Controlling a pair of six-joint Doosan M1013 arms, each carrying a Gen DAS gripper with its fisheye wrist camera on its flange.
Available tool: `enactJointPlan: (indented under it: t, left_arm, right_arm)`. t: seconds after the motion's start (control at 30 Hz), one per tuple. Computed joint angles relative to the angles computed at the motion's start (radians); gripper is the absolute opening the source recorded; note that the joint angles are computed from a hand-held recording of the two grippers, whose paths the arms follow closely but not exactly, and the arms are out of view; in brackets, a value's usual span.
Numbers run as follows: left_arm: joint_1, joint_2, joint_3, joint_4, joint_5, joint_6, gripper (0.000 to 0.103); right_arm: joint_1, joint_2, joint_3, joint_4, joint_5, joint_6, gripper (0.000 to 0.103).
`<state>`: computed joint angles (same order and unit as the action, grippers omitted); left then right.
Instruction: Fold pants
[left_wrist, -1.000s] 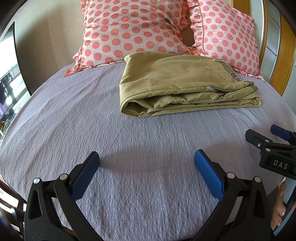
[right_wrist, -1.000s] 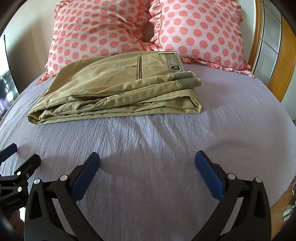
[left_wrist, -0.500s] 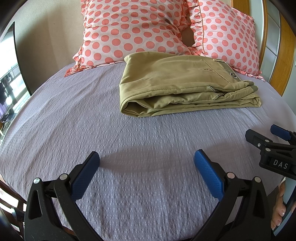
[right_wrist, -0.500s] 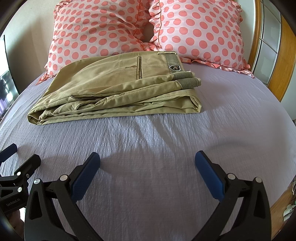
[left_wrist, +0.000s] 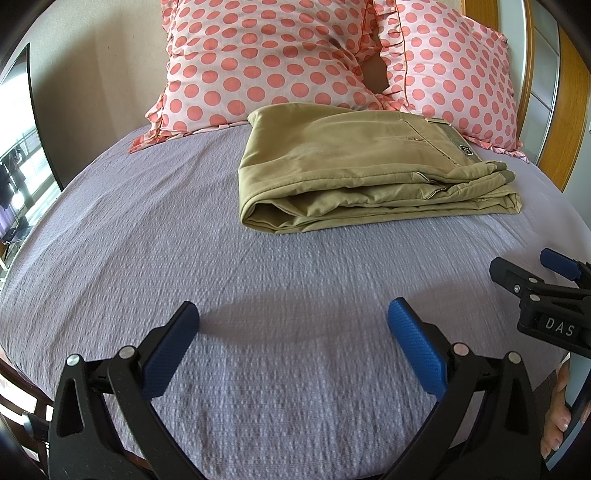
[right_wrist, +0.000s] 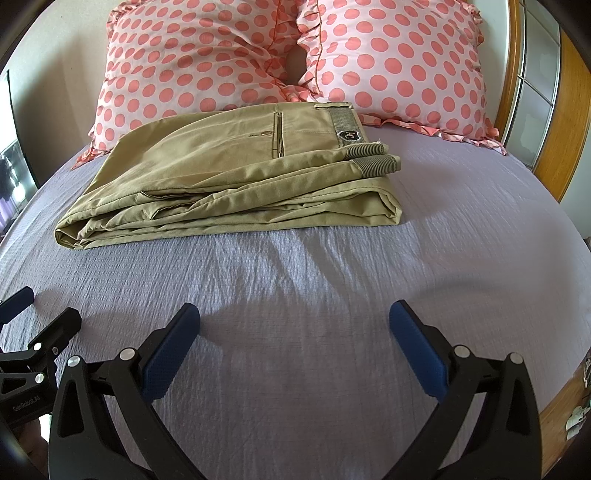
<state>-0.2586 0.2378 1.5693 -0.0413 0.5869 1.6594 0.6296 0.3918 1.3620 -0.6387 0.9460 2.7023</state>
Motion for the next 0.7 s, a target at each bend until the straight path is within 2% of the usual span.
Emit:
enactJointPlan:
  t: [0.7]
  left_arm:
    - [0.001, 0.002, -0.008, 0.001, 0.012, -0.004, 0.101]
  right_arm:
    - [0.0, 0.0, 0.0, 0.0, 0.0, -0.001, 0.102]
